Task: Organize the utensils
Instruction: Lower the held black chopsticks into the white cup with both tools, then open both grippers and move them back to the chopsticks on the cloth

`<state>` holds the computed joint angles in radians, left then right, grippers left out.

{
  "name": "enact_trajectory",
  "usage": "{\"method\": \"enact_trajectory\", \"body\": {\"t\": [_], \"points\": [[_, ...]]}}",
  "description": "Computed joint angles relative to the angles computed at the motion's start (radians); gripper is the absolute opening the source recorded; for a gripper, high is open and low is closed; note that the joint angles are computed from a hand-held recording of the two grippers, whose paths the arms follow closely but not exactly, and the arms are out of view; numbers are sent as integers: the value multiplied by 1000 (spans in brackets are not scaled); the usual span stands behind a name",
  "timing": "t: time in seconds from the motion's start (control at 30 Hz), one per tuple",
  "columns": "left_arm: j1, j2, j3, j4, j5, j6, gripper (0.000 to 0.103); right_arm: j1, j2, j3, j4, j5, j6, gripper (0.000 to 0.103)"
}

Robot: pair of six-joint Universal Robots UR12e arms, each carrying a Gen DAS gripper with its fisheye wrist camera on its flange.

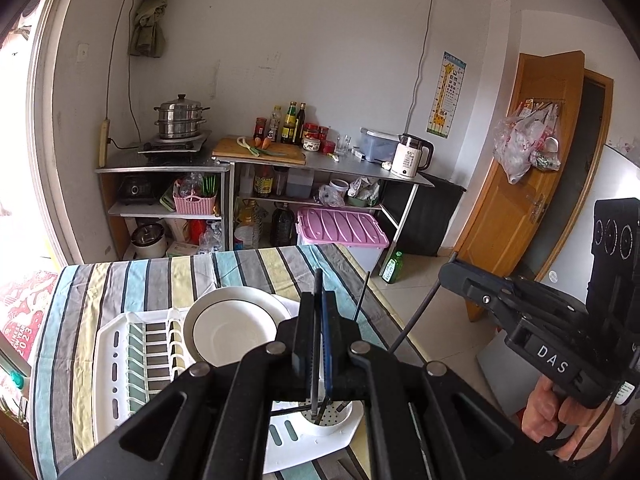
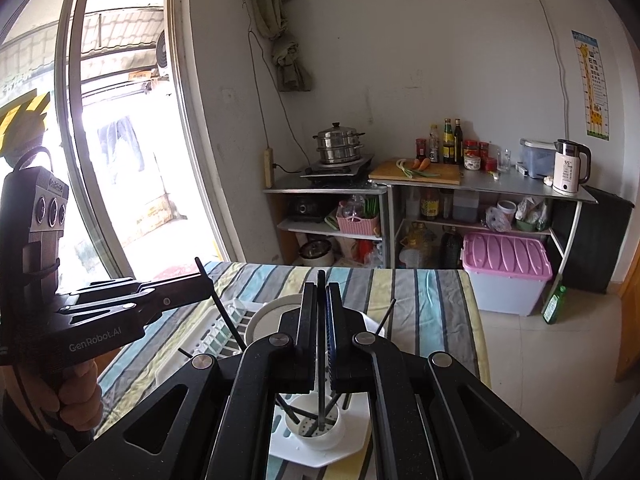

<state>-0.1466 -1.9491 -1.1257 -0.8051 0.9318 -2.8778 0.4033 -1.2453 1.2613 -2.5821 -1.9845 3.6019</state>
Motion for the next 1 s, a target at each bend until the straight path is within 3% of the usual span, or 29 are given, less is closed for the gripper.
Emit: {"method": "enact_trajectory", "body": {"t": [0.4,0.73,0.87,0.93,1.0], "points": [[-12,-23,-3,-48,69,1,4,-30,-12,51,33,40,63,4],[-10,-29,-3,-25,83,-18,4,-44,-19,50,57,59,78,4],[-8,-23,-13,-9,87,-22,5,-44,-26,58,59,63,77,19],[-5,-19,-20,3,83,-27,7,-43,-29,63,56,63,79,20],[0,-11,-30,12,74,-32,15,-41,-35,70,52,61,83,20]]}}
